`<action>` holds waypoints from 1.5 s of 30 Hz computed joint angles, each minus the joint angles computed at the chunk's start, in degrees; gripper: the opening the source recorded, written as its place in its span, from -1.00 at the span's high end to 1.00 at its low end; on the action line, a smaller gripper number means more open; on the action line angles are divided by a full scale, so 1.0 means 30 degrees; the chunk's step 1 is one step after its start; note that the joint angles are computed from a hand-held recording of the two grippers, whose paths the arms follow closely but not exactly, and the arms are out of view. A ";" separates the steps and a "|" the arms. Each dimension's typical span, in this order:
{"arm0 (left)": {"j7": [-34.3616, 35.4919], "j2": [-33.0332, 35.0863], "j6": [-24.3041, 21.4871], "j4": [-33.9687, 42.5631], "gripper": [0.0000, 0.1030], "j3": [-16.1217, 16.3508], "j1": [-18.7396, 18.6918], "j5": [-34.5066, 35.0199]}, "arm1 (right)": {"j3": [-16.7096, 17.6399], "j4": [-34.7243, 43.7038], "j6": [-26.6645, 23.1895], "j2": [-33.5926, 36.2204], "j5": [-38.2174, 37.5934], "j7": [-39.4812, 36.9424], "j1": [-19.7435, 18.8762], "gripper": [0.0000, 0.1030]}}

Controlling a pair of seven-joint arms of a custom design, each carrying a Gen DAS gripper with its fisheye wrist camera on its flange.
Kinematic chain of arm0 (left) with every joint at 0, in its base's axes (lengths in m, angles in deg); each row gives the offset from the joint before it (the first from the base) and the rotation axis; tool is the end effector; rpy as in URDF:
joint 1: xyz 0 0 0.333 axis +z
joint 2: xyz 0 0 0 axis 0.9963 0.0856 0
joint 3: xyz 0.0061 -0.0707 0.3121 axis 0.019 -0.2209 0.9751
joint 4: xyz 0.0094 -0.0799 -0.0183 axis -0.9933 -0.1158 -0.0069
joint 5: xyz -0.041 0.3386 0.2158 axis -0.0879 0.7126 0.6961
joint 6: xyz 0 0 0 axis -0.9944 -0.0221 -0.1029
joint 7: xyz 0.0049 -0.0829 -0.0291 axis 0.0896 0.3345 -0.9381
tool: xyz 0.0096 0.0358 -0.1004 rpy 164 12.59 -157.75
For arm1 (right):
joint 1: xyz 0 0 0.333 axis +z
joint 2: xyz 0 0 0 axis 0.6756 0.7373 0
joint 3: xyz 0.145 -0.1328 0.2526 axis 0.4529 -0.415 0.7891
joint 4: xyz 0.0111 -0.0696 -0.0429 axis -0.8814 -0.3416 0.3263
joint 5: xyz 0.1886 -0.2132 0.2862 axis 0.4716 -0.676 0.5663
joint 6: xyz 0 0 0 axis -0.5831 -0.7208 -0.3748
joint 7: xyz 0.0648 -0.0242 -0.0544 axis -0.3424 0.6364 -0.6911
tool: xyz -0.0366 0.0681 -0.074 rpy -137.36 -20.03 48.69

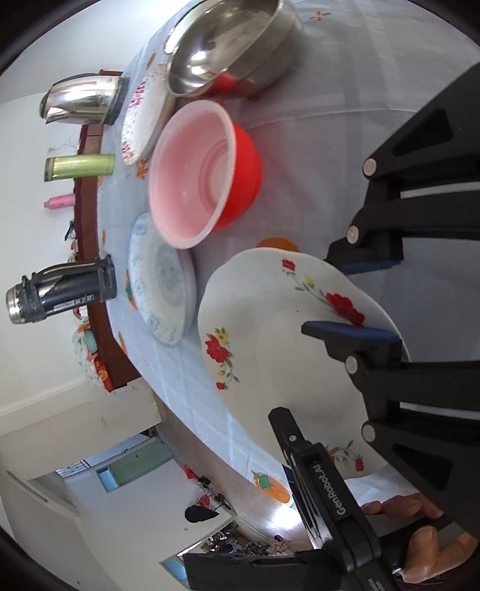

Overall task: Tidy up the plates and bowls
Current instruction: 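Close both grippers on the plate rim and lift it off the cloth, then carry the red-flower plate with both grippers over the blue-patterned plate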

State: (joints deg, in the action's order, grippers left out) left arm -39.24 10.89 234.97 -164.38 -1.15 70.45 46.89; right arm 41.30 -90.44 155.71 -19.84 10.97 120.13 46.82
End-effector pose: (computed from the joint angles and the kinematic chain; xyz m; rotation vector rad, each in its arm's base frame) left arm 0.6575 -0.2091 0.3699 -1.9856 1.6503 -0.8358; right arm 0.6500 0.0948 0.3768 -1.8340 1.4526 -0.3390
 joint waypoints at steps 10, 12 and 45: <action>-0.0581 0.0363 0.0308 0.1479 0.22 0.0832 -0.0372 0.1420 | -0.0047 0.1387 -0.0196 0.0376 0.0324 0.0096 0.0034 0.53; -0.0137 0.0754 0.0473 0.2100 0.22 0.0616 -0.0079 0.1229 | -0.0084 0.1798 -0.0105 0.0599 0.0012 0.0526 0.0067 0.53; 0.9516 1.1438 -0.6202 1.8881 0.22 -0.1368 0.0662 -0.6590 | -0.1883 1.2494 -0.2676 0.8079 -1.2079 1.3626 0.0497 0.53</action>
